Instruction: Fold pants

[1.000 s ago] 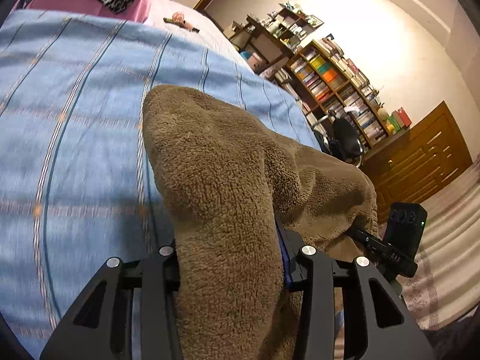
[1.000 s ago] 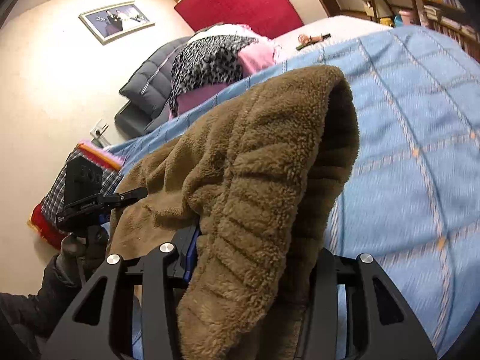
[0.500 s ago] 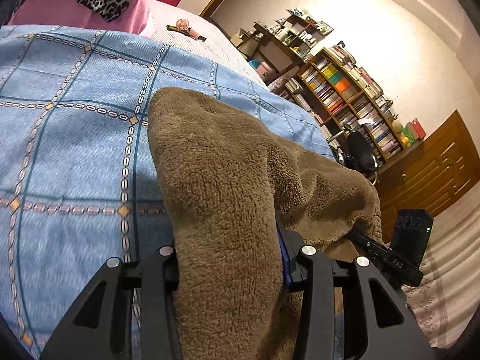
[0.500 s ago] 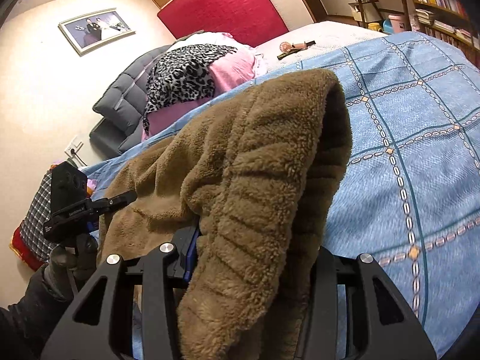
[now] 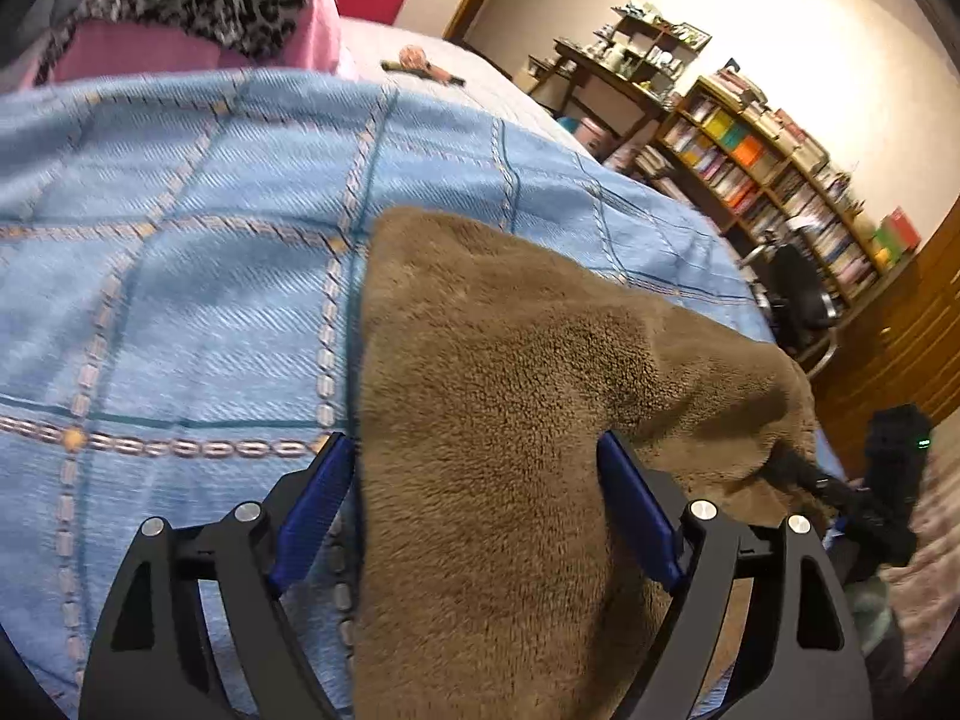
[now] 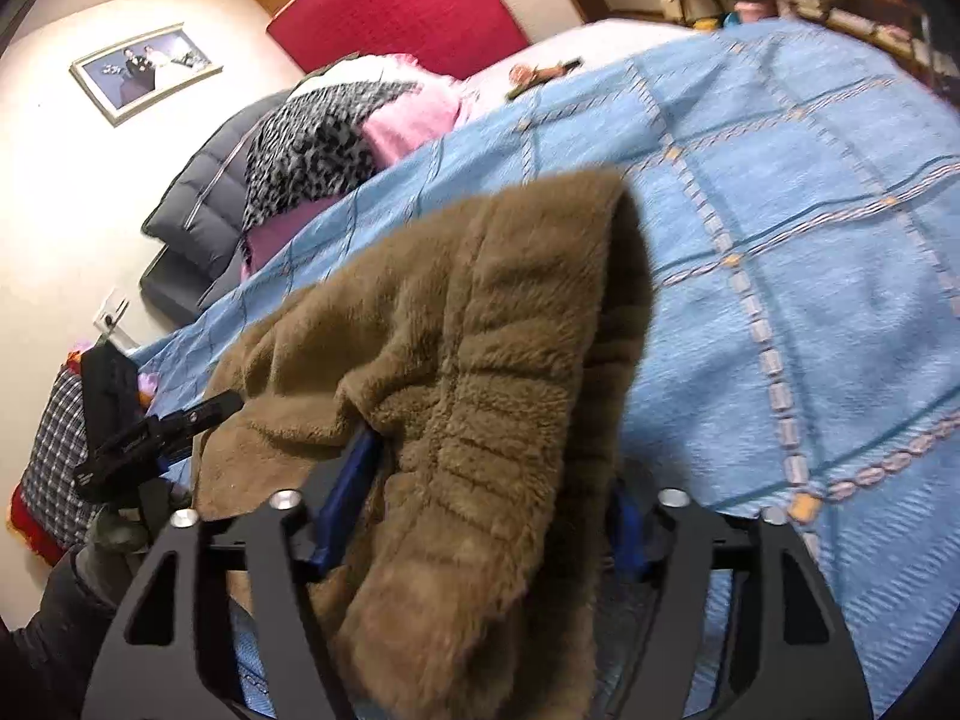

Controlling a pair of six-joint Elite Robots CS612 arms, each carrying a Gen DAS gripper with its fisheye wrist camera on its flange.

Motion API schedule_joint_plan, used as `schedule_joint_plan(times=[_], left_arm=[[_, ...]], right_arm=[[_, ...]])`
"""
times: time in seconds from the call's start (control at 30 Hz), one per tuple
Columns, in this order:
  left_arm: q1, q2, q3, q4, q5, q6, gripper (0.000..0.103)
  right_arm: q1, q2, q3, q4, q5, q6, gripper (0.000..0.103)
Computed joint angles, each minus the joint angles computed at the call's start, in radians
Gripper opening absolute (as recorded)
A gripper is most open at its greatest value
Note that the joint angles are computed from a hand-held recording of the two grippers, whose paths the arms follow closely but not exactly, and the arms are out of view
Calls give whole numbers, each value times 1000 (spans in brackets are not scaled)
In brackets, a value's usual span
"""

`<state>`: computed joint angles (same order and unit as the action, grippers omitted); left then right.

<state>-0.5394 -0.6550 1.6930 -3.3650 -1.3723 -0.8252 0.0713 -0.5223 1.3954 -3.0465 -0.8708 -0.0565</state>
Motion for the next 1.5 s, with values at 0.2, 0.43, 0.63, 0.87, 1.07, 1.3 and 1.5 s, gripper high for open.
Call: schedule_joint_plan(times=[0.2,0.43,0.63,0.87,1.07,1.3,1.5], left_arm=[[-43,-40,19,87,138,-4,86],[-96,-58,35,125,250,35,88],[-107,-44,17,222,245,27,88],[-146,-78,44,251,361,2,93],[-183,-106,61,278,469,8,97],[-226,-144,74,367,577,-32,98],[-251,-168,79,445,619,-77,98]], right_arm=[[-5,-49,77,-111,-106,-12,77],[16,-71,146,-157,-259,-111,77],[19,-46,119,-108,-300,-79,80],[26,-99,187,-191,-332,-51,85],[19,-154,275,-310,-260,-18,97],[24,-199,351,-433,-221,-22,100],[40,-222,393,-484,-235,-54,100]])
